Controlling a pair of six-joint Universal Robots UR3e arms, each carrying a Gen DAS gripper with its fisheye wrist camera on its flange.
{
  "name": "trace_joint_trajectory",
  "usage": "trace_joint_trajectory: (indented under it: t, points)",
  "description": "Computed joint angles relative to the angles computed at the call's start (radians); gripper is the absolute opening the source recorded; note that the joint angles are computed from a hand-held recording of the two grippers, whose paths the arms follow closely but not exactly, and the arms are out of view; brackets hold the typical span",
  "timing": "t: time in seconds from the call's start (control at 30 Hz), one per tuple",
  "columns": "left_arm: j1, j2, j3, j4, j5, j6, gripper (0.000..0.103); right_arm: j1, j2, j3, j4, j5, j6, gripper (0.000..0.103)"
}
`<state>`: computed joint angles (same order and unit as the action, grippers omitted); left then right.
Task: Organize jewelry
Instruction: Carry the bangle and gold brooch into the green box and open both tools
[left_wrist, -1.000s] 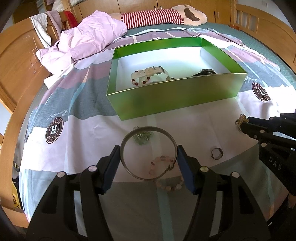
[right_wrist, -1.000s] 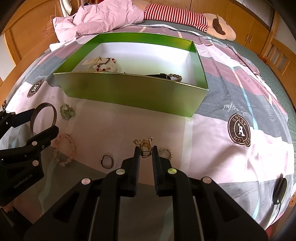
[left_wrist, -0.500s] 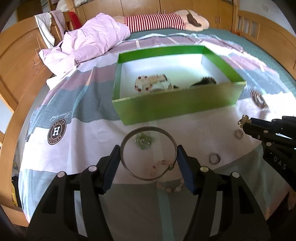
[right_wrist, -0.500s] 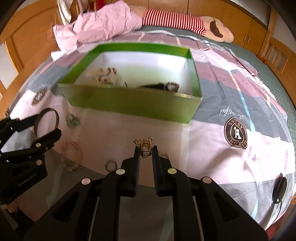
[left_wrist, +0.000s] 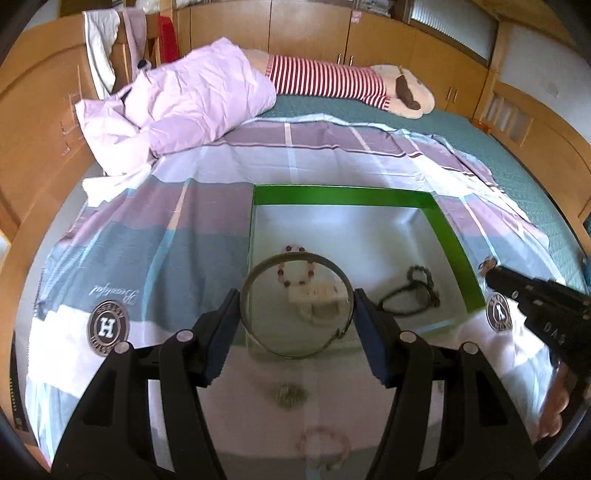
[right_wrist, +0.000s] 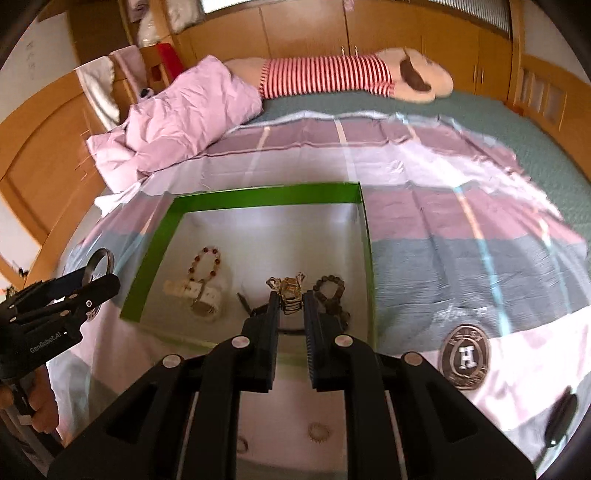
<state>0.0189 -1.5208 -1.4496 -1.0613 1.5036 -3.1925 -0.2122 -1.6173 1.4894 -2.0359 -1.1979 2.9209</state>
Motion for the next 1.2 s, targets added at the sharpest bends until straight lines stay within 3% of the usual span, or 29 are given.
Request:
trace_joint_trajectory:
  t: [0.2, 0.43, 0.5, 0.53, 0.57, 0.63, 0.7, 0.8, 0.93, 0.97, 1.07, 1.2]
  points:
    - [-0.026, -0.191, 0.121, -0.015, 0.028, -0.019, 0.061, 0.0, 0.114, -0.051, 0.006, 0.039, 0.005, 0.014]
    - [-0.035, -0.227, 0.088, 0.012, 0.051, -0.023, 0.061, 0.024, 0.18, -0.067, -0.001, 0.015, 0.001, 0.014]
    - [-0.031, -0.233, 0.085, 0.013, 0.053, -0.019, 0.062, 0.035, 0.186, -0.058, -0.015, -0.006, -0.001, 0.022]
    - [-0.03, -0.229, 0.076, 0.02, 0.055, -0.017, 0.063, 0.033, 0.183, -0.053, -0.016, -0.01, 0.0, 0.038]
    - [-0.024, -0.219, 0.068, 0.021, 0.042, -0.01, 0.064, 0.027, 0.169, -0.042, -0.021, -0.006, 0.009, 0.048]
    - [-0.018, -0.193, 0.06, 0.008, 0.031, -0.007, 0.071, 0.01, 0.134, -0.036, -0.006, 0.021, 0.012, 0.049]
    - [-0.029, -0.144, 0.042, 0.015, 0.065, -0.008, 0.073, -0.028, 0.063, -0.027, 0.063, 0.083, -0.032, 0.049]
    - [-0.026, -0.044, -0.002, -0.002, 0.037, 0.017, 0.074, -0.08, -0.075, 0.034, 0.144, 0.115, -0.112, 0.049]
    - [-0.019, 0.111, -0.134, -0.006, 0.041, 0.012, 0.076, -0.11, -0.257, 0.205, 0.137, 0.022, -0.218, 0.049]
    - [-0.011, 0.152, -0.189, -0.007, 0.036, 0.018, 0.076, -0.101, -0.284, 0.259, 0.11, -0.042, -0.224, 0.049]
    - [0.012, 0.234, -0.337, -0.011, 0.046, 0.032, 0.076, -0.093, -0.275, 0.329, 0.109, -0.15, -0.196, 0.049]
    - [0.0, 0.223, -0.418, -0.032, 0.092, -0.014, 0.076, -0.06, -0.216, 0.333, 0.093, -0.196, -0.148, 0.049]
